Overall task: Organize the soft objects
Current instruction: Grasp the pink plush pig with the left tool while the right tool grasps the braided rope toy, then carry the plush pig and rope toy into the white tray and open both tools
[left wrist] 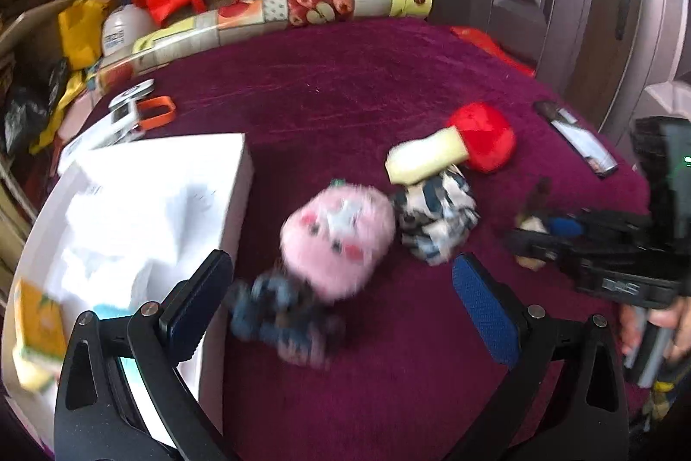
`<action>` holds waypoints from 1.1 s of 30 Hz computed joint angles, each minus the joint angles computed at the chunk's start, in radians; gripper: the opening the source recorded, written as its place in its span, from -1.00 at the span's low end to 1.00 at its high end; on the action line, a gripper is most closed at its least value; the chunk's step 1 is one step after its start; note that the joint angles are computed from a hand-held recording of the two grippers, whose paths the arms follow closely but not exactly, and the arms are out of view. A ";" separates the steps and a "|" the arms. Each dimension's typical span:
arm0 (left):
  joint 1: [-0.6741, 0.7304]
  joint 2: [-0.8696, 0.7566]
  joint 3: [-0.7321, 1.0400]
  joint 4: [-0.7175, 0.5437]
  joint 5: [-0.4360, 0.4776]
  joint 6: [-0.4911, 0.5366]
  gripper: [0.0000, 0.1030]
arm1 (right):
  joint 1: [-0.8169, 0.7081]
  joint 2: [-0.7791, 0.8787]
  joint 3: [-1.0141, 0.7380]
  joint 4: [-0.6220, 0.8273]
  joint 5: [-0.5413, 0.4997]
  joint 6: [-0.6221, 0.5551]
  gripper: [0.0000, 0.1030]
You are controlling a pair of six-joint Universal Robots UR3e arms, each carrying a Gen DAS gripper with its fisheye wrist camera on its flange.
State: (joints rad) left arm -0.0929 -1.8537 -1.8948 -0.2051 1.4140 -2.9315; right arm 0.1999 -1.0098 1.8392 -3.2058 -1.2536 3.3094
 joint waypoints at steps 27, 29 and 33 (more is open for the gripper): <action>-0.030 0.241 -0.203 0.180 -0.025 -0.124 0.15 | 0.045 -0.178 0.246 -0.402 -0.017 0.088 -0.27; -0.014 0.293 -0.230 0.182 -0.040 -0.128 0.15 | 0.068 -0.198 0.250 -0.434 -0.020 0.094 -0.27; 0.026 0.395 -0.279 0.175 -0.068 -0.134 0.15 | 0.085 -0.210 0.237 -0.442 -0.016 0.095 -0.27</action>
State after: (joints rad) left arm -0.0667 -1.4589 -2.1734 -0.0297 1.3458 -3.0651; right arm 0.2852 -1.2195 2.0763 -3.6475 -1.2696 3.4043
